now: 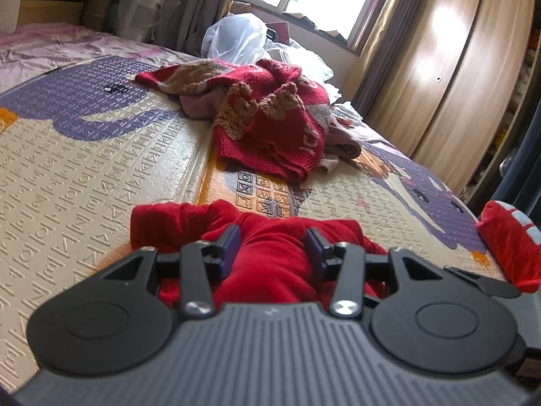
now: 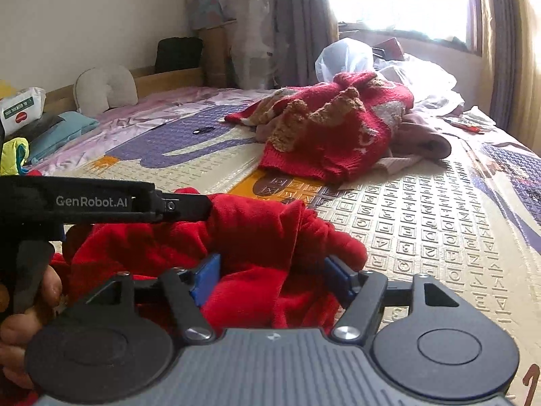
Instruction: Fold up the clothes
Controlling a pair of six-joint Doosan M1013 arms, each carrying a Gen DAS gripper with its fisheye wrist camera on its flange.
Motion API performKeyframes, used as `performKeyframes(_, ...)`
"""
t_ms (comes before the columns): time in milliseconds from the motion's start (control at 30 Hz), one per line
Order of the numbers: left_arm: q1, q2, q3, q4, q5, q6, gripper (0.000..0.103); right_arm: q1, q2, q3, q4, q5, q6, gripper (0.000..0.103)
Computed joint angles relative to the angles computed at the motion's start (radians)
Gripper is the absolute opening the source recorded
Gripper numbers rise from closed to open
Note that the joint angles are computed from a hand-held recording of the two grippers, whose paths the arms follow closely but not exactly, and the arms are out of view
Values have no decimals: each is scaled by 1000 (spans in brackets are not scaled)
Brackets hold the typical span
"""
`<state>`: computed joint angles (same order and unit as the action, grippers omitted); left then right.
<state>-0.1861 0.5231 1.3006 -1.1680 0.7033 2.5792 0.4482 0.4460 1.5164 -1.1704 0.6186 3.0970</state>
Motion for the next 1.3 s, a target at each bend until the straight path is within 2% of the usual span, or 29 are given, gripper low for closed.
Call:
performKeyframes(133, -3, -4, 13, -26, -19, 46, 44, 12, 8, -10, -25, 55, 13, 82)
performKeyframes(233, -3, -8, 30, -77, -36, 106, 45, 18, 4, -3, -62, 69, 42, 82)
performKeyframes(400, -3, -8, 38, -105, -53, 115, 46, 38, -31, 31, -130, 118, 92, 81)
performKeyframes(500, -9, -16, 44, -88, -73, 118, 46, 54, -58, 57, -157, 165, 99, 66)
performKeyframes(567, -15, -22, 49, -71, -93, 123, 46, 60, -78, 77, -151, 164, 97, 46)
performKeyframes(667, -21, -28, 52, -49, -111, 116, 47, 72, -110, 114, -169, 140, 121, 44)
performKeyframes(733, -16, -22, 36, -26, -89, 70, 47, 85, -121, 131, -183, 109, 79, 44)
performKeyframes(800, -4, -9, 5, 4, -33, -13, 47, 100, -124, 138, -190, 85, 5, 45)
performKeyframes(900, 22, 17, -39, -3, 68, -46, 47, 117, -115, 131, -204, 40, -117, 50)
performKeyframes(967, 37, 31, -56, -25, 121, -46, 48, 115, -105, 115, -226, -3, -144, 65)
performKeyframes(1067, 50, 52, -78, -52, 175, -43, 48, 102, -88, 81, -205, -79, -211, 78)
performKeyframes(1133, 55, 64, -92, -64, 201, -42, 49, 92, -74, 49, -96, -108, -394, 78)
performKeyframes(1300, 63, 89, -119, -95, 255, -83, 54, 72, -21, -21, 16, -113, -563, 77)
